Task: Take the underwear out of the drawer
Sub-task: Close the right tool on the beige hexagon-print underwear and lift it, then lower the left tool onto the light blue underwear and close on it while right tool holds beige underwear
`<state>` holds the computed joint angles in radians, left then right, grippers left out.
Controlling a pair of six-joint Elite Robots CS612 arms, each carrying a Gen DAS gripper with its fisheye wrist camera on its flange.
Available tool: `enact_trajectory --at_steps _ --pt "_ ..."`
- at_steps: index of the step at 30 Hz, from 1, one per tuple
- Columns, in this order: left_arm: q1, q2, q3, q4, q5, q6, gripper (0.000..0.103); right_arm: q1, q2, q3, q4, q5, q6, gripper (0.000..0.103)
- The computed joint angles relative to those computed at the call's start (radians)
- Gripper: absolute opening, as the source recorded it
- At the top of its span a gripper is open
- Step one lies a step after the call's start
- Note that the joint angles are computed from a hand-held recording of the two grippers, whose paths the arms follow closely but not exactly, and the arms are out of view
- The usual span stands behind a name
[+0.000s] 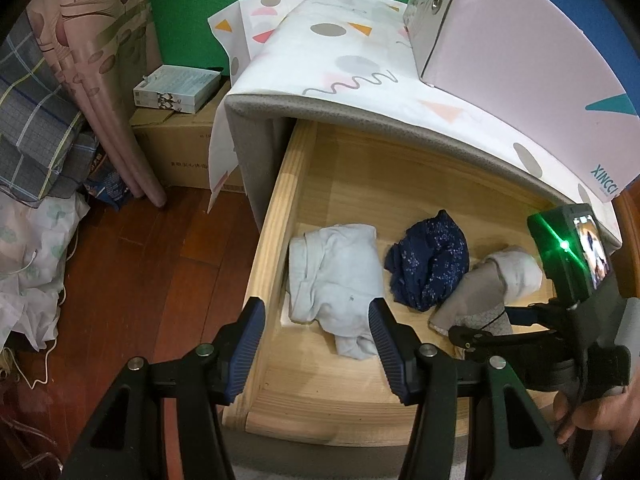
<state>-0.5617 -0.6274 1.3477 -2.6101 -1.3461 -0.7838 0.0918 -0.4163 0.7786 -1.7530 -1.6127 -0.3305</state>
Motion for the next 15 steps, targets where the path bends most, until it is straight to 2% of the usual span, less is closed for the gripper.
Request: enact_trajectory --at_steps 5,15 --pt "0.001 0.000 -0.001 0.005 -0.002 0.000 0.055 -0.005 0.004 0.001 0.013 0.023 0.006 0.052" --pt "0.001 0.001 -0.002 0.007 -0.001 0.000 0.055 -0.028 -0.024 0.057 0.016 -0.019 0.013 0.047"
